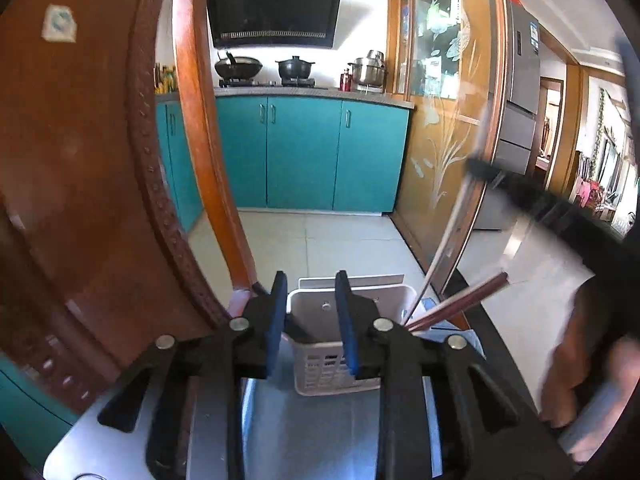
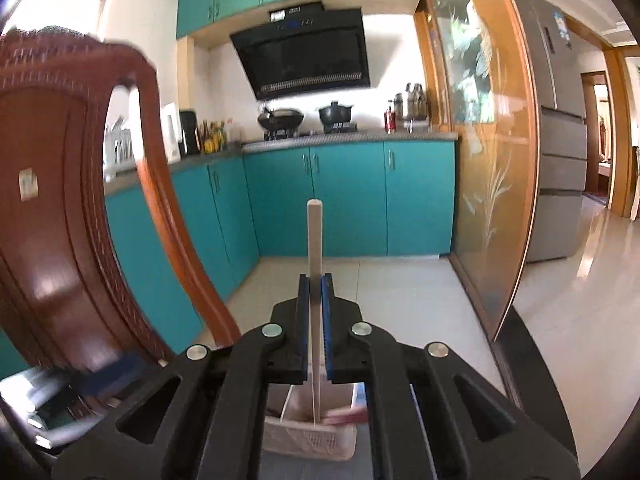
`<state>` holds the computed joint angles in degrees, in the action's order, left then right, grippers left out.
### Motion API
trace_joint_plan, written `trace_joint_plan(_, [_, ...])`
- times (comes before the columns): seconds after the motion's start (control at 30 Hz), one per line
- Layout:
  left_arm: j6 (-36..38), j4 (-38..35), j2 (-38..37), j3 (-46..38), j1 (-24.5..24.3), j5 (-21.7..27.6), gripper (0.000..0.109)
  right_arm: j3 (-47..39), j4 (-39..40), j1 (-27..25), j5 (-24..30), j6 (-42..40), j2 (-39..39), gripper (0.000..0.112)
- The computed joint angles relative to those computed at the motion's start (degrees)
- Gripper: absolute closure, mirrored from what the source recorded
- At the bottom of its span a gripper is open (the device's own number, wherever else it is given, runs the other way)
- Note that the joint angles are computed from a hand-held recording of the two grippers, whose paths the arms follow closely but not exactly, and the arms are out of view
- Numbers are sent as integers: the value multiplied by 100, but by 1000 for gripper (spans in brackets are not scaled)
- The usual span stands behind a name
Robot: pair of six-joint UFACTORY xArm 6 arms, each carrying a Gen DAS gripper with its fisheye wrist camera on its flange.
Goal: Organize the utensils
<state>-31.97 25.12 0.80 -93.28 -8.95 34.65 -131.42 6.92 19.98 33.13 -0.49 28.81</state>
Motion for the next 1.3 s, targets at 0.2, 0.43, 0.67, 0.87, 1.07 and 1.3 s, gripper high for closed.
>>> trace_joint_plan(0.2, [-569,882,-685,708,-196,-85,67,1251,77,24,-363,-200,-676,100])
trace_joint_plan(0.43, [-907,1287,-1243,1296,-337,-154,54,3308,332,49,-1686,-550,-2177,45])
trace_joint_plan(0.67, [-1623,1828,-2010,2200,-474,-60,33,5385,2092,25,-2360,-2272,-3848,13])
trace_joint_plan(0.87, [-1585,1529,-2789,3071,-646,-144,17,6827,1246,-209,-2258,-1843,-4952,13])
trace_joint_plan(1.07, [-1857,1996,-3517,3533,-932,63,10,7532,546,-463,-1993,-1330,-5603,13])
trace_joint_plan(1.3, [-2408,2693,-3911,3692,-1176,359,9,7741,182,-330,-2387,-1194,-5846,13])
